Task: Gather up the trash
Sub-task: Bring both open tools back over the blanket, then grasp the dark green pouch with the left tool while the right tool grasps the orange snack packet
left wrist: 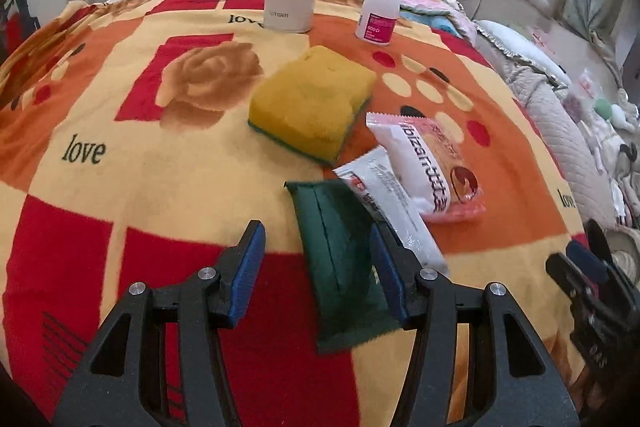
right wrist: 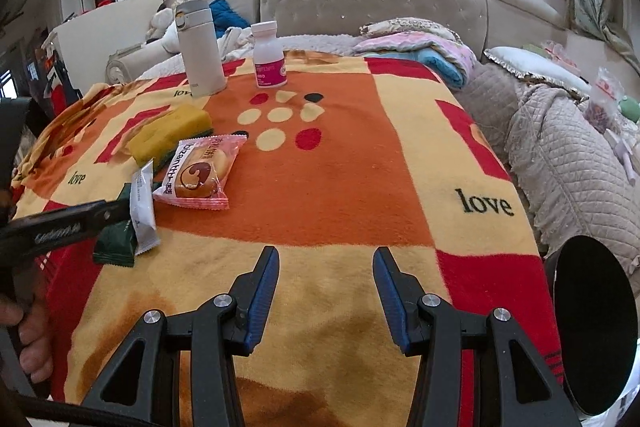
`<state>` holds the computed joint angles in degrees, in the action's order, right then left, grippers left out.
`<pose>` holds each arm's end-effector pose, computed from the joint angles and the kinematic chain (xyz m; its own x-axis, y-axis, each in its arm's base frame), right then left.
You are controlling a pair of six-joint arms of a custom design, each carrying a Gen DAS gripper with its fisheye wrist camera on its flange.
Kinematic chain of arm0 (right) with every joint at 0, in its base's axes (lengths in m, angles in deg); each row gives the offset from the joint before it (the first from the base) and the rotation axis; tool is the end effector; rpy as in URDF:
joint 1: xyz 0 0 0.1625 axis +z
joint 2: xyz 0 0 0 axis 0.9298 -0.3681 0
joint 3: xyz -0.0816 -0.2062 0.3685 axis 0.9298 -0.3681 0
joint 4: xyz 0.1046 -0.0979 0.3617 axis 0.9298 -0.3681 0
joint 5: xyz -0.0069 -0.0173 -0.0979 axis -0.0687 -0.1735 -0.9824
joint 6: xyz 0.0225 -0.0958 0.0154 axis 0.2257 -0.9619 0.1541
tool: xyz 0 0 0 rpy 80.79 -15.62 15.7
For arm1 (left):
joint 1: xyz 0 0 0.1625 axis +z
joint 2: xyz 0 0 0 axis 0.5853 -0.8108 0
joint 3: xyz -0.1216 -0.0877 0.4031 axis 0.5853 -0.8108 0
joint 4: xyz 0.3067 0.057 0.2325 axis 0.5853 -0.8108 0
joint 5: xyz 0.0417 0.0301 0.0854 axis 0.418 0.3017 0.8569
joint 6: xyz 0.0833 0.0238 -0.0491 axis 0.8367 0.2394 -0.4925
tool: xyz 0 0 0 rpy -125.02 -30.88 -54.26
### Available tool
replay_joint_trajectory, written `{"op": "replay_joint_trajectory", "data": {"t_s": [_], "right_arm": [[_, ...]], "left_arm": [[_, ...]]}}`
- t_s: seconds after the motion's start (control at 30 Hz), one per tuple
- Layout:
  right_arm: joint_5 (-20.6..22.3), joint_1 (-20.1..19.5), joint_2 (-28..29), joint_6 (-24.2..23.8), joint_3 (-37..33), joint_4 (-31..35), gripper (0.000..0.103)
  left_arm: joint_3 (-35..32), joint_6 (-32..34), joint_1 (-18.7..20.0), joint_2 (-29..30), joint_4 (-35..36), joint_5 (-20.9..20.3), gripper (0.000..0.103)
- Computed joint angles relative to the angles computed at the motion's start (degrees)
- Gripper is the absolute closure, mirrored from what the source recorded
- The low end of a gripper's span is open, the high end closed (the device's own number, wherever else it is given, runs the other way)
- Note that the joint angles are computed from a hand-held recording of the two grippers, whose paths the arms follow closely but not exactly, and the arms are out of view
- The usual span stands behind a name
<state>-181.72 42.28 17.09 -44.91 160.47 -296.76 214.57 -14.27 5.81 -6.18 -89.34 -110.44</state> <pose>0.2151 -0.3584 0.0882 -0.7136 -0.2174 0.6660 -0.5967 0.6868 -0.4151 -0.1169 -0.3876 0.1835 -0.8083 -0.0955 -0.5810 0.2937 0.7899 -0.5384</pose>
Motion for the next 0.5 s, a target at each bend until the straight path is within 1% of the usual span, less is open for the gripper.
{"op": "replay_joint_trajectory", "data": {"t_s": [0.03,0.1,0.17,0.23,0.27,0.3,0.33,0.37,0.4,0.43,0.47,0.5], "right_arm": [[0.37,-0.13,-0.16,-0.02,0.07,0.1,0.056],[0.58,-0.23,-0.2,0.05,-0.01,0.39,0.056],[0.57,-0.27,-0.27,0.28,-0.12,0.86,0.056],[0.53,-0.07,-0.12,-0.01,-0.24,0.59,0.056],[0.53,0.04,0.02,-0.19,-0.26,0.29,0.056],[0.72,0.09,0.11,-0.43,-0.25,-0.14,0.056],[1.18,0.3,0.27,-0.71,-0.21,-1.1,0.056],[2.19,0.45,0.29,-0.87,-0.12,-2.08,0.056],[4.28,0.41,0.12,-0.67,0.08,-2.83,0.056],[7.91,-0.02,-0.33,-0.13,0.28,-2.83,0.056],[9.95,-0.15,-0.28,-0.12,0.02,-2.7,0.056],[11.64,-0.19,0.03,-0.48,-0.54,-2.38,0.055]], "left_arm": [[-0.35,-0.06,0.2,0.23,0.42,-0.02,0.048],[-1.6,0.61,0.91,1.24,1.52,-0.83,0.04],[-1.94,1.15,0.12,2.31,3.48,0.51,0.039],[-0.81,2.53,-0.17,2.67,1.0,0.94,0.039],[0.25,2.81,-0.55,2.31,-0.13,1.62,0.049],[0.63,1.94,-0.98,1.96,1.13,2.92,0.066],[1.07,1.26,-1.25,1.09,2.51,3.89,0.066],[2.15,0.62,-1.15,-0.9,2.44,3.5,0.066],[2.74,0.03,-1.1,-2.08,2.84,3.77,0.066],[3.96,-2.46,-1.68,-4.5,5.58,5.53,0.066],[4.99,-4.27,-1.85,-6.63,7.71,6.68,0.066],[5.82,-4.23,-1.47,-8.03,7.45,6.3,0.066]]}}
